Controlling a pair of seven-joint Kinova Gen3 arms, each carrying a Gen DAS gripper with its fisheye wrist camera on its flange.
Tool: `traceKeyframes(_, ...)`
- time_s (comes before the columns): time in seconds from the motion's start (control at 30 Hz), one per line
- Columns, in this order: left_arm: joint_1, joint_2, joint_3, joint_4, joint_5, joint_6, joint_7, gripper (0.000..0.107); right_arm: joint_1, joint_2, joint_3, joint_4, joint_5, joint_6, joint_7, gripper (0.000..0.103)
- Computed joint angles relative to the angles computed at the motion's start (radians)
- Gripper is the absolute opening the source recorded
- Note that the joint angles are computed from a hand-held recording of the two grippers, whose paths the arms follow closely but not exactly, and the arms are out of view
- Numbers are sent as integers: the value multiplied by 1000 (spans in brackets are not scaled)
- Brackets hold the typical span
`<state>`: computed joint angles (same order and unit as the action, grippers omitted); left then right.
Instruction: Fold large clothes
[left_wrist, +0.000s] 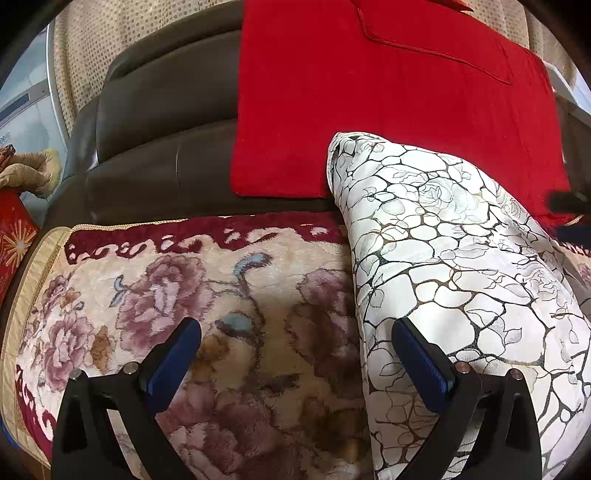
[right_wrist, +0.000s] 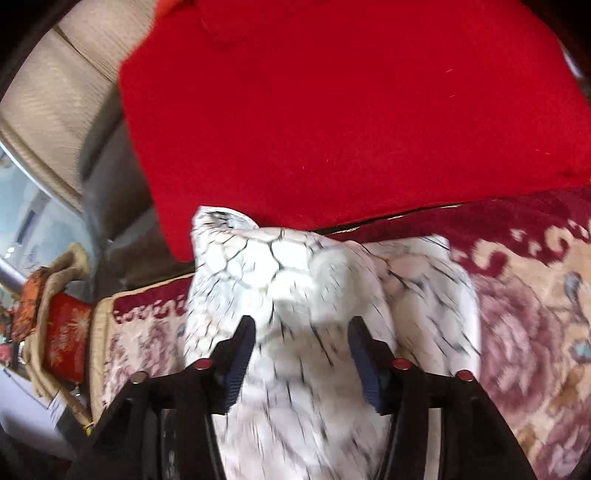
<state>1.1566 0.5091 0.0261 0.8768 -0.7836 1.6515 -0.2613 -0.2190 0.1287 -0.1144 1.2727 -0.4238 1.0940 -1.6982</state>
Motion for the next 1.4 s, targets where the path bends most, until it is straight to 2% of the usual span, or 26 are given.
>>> traceKeyframes(0.07, 3, -2, 1, -1, -1, 0, 1, 102, 31, -71, 28, 93, -57, -25, 60, 73)
traceKeyframes(0.13, 4, -9, 2, 6, 0, -7, 4, 102, 80, -135, 55, 184, -139, -28, 120, 74)
traceKeyframes(0.23, 3, -21, 8, 20, -2, -24, 9, 102, 74, -177, 164, 278, -261, 1, 202, 83)
traceKeyframes(0.3, -1, -28, 13, 30, -1, -39, 10, 102, 102, -193, 193, 338, -342, 12, 262, 83)
traceKeyframes(0.37, -4, -32, 17, 36, 0, -48, 11, 102, 160, -189, 176, 374, -408, 31, 304, 83)
traceKeyframes(0.5, -6, -21, 22, 23, -1, -48, -10, 102, 178, -138, 164, 426, -475, 49, 335, 83)
traceKeyframes(0.53, -6, -17, 21, 19, 0, -48, -17, 102, 187, -136, 148, 439, -491, 34, 360, 85)
traceKeyframes(0.57, -5, -15, 20, 15, 1, -50, -23, 102, 201, -137, 141, 455, -523, 26, 398, 92)
traceKeyframes(0.67, 1, -6, 16, 2, 1, -52, -42, 102, 228, -106, 109, 455, -614, 76, 459, 93)
traceKeyframes(0.77, 7, 0, 9, -7, 1, -51, -54, 102, 159, -104, 121, 452, -576, 39, 462, 94)
traceKeyframes(0.9, 13, 6, 3, -16, 3, -56, -62, 102, 165, -117, 89, 471, -580, -3, 463, 92)
traceKeyframes(1.07, 15, 3, 1, -10, 11, -73, -64, 102, 117, -161, 62, 492, -465, -121, 381, 72)
traceKeyframes(1.13, 15, -2, 3, -2, 11, -85, -67, 102, 98, -175, 58, 507, -444, -158, 372, 70)
traceKeyframes(1.4, -19, -54, 34, 74, 45, -175, -43, 102, 64, -202, 82, 543, -462, -188, 417, 69)
